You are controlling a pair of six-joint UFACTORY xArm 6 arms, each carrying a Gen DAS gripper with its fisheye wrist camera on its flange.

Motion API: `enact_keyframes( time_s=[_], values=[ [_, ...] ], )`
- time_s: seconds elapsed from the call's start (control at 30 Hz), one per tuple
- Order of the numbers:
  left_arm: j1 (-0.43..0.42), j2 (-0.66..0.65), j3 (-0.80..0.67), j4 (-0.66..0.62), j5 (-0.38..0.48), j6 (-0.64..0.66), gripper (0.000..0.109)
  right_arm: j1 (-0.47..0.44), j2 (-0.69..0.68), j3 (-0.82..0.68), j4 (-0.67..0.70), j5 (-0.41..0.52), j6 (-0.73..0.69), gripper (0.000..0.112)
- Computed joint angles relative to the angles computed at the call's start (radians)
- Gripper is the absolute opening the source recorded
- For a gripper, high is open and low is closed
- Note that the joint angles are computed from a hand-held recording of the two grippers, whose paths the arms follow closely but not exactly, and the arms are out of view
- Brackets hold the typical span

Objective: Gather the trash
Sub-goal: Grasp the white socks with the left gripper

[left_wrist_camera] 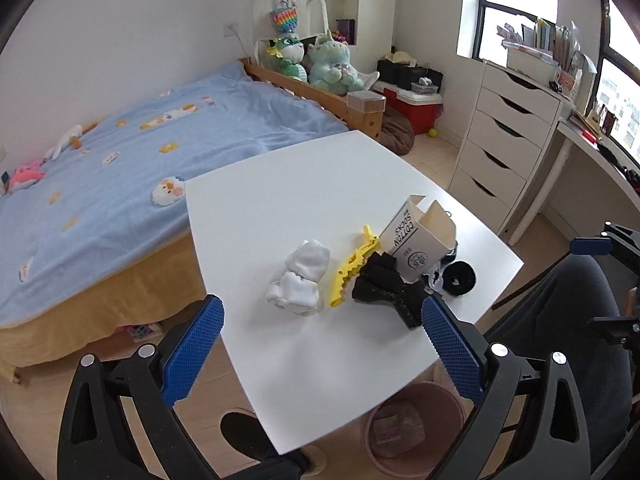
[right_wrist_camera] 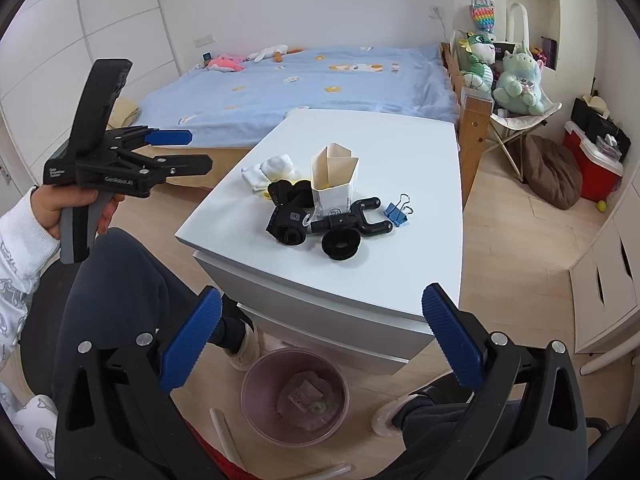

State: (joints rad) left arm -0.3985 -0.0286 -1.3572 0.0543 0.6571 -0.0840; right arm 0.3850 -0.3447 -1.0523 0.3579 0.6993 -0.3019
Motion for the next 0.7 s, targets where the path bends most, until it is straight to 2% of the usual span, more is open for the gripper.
enact_keyframes(
  time_s=[0.2,0.37,0.5,0.57,0.6,0.7],
  values=[
    [0.018,0.134,-0.149,-0.033,0.079,0.082,0.095,-0.01,-0.006,0.005,0.005,0.0,0.0,0.099],
    [0.036,0.249,-0.292,-0.096,0.191,0.158,0.095,-0.014,-0.01,0.008,0.004,0.008,-0.003,0.099],
    [0.045,0.312,-0.359,-0.075,0.252,0.166,0.095,-0.019,-0.014,0.012,0.007,0.01,-0.003,0.099],
    [0.053,0.335,-0.386,-0.109,0.269,0.179,0.095,-0.023,-0.016,0.016,0.01,0.01,-0.004,0.099],
    [0.054,0.341,-0.391,-0.113,0.273,0.18,0.094,-0.025,-0.015,0.016,0.008,0.012,-0.002,0.099],
    [0.06,0.365,-0.418,-0.153,0.306,0.195,0.081,-0.028,-0.011,0.018,0.008,0.016,0.001,0.099]
  ],
)
